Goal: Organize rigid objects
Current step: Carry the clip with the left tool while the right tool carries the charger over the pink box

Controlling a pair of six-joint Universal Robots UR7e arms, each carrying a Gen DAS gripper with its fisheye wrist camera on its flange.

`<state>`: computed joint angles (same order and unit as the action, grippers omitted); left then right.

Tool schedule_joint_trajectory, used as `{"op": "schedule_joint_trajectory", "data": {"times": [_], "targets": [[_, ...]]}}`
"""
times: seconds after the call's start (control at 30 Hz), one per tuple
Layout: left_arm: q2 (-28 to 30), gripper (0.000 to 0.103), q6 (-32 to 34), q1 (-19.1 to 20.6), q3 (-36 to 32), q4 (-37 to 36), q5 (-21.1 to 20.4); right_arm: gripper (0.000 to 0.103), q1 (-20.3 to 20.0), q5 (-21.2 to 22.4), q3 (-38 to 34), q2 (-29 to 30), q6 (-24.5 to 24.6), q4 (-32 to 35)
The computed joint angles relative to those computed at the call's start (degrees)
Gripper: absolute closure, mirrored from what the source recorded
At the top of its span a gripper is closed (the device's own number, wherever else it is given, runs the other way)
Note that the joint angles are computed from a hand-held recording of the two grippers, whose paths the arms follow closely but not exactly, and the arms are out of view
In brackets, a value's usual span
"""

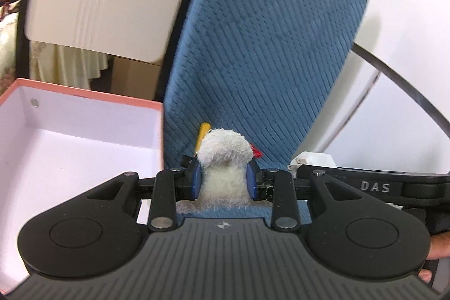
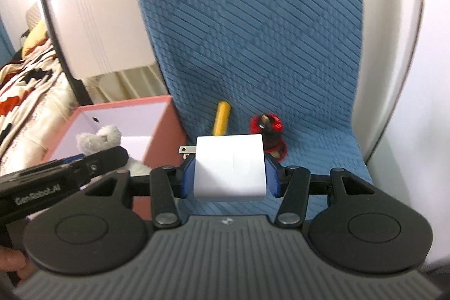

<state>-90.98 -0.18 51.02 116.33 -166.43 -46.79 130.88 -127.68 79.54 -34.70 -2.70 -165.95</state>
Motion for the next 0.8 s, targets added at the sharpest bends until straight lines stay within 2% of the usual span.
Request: {"op": "schedule_joint_trajectory", "data": {"times": [0.47,0.67,0.8], "targets": [[-3.7,0.067,4.2,1.4,-0.5,-5.9,6.2,0.050,2.2,7.3,-11.0,7.0,-3.0,3.9],[-6.0,0.067,4.6,3.2,-1.0,-4.8,8.4,0.050,3.0,10.3,-15.2,10.6,-3.6,7.5],[-8.1,0.067,3.3,4.7,-0.9,-0.6,8.6,0.050,3.3,11.6,-17.7,13.0,-2.6,10.9]]}}
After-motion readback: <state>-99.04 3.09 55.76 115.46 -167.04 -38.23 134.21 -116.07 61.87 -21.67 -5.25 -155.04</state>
